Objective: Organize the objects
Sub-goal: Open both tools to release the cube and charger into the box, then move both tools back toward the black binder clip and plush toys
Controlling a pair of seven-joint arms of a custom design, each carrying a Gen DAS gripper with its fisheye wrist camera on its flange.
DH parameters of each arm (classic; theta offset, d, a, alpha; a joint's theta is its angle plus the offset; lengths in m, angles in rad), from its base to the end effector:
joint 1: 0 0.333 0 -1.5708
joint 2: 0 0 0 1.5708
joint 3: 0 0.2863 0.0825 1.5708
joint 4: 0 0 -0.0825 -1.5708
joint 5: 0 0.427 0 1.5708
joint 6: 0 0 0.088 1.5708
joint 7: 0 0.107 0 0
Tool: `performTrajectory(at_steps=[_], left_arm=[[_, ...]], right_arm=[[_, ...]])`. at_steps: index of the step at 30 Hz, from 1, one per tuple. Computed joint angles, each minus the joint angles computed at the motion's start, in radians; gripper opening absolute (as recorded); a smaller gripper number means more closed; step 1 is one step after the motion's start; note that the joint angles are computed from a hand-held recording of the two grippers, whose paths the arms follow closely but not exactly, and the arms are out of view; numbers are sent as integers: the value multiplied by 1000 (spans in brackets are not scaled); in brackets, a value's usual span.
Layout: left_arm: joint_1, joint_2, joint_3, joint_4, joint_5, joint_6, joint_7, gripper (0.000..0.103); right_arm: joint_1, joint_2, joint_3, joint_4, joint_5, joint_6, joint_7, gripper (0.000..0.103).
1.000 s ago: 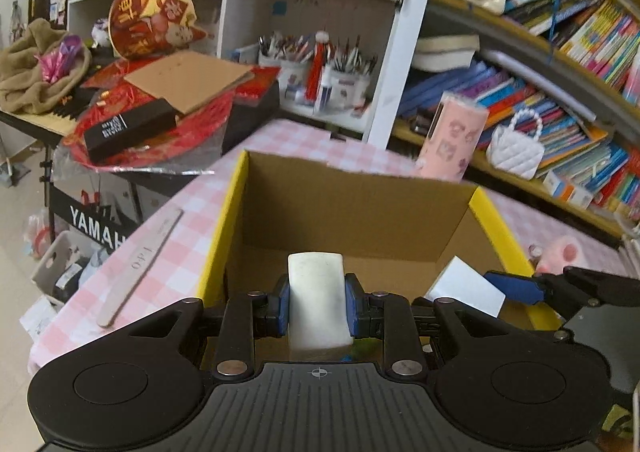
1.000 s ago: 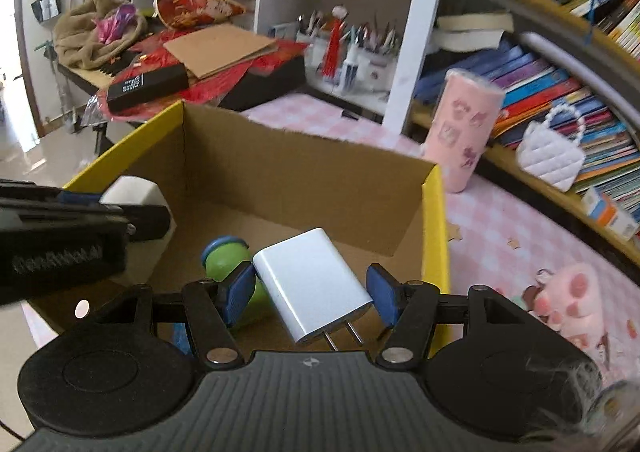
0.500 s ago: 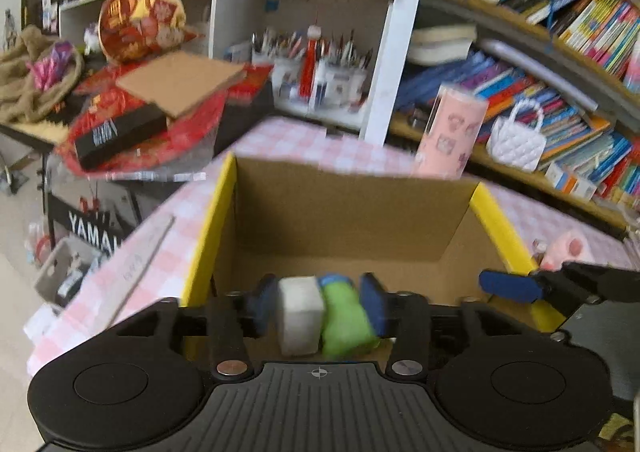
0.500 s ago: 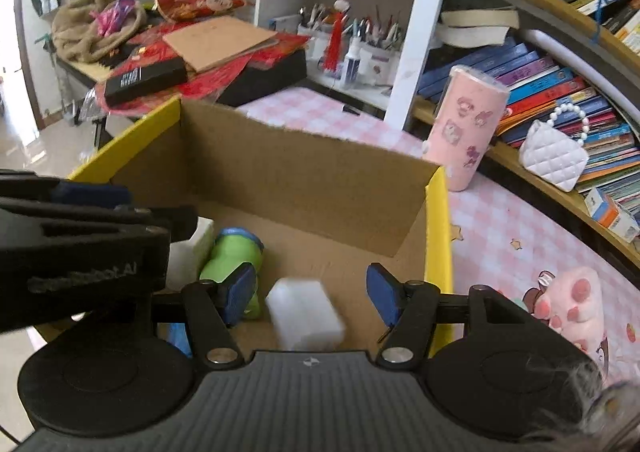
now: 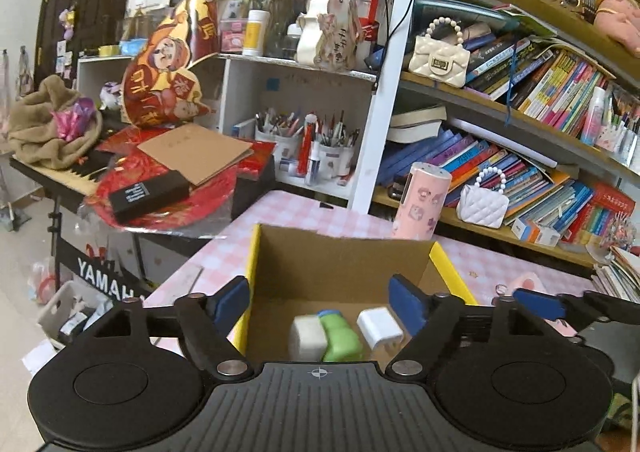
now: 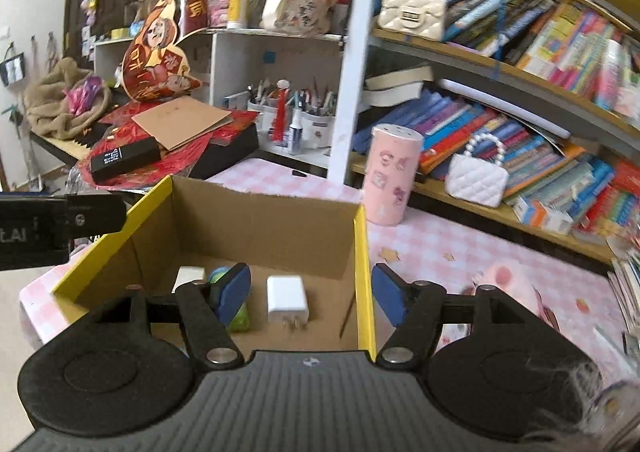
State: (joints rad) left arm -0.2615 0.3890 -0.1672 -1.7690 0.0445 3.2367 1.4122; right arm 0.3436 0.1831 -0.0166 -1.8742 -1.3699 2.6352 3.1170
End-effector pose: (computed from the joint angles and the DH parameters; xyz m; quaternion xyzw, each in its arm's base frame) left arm 0.6605 -0.2902 0.4293 -0.5197 0.6807 -0.4616 0.2311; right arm 0.6284 0.2395 0.4134 -0.5662 0.6526 -0.4145 0.2858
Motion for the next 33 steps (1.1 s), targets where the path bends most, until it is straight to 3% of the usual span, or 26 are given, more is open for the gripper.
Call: performTrajectory(at_steps=[5, 11, 15, 19, 25, 28, 33], left_arm=[[106, -88, -98, -146, -10, 7, 27, 84], [135, -168, -117, -276, -23, -21, 58, 86], [257, -212, -249, -351, -108, -32, 150, 86], [288, -255, -295, -412, -184, -36, 237, 86], [388, -286, -443, -450, -427, -68, 489, 86], [399, -292, -479, -452, -535, -83, 603, 86], [345, -282, -456, -435, -590, -107, 685, 86]], right_arm=[[19, -83, 39, -119, 6, -56, 64, 65], [29, -138, 91, -218, 78, -105, 53, 66], [39, -166, 117, -266, 104, -137, 81, 66], [49, -193, 140, -311, 134, -165, 103, 68], [60, -237, 169, -368, 183, -228, 130, 69], [59, -265, 180, -398, 209, -266, 143, 69], [49, -315, 196, -452, 260, -319, 165, 69]])
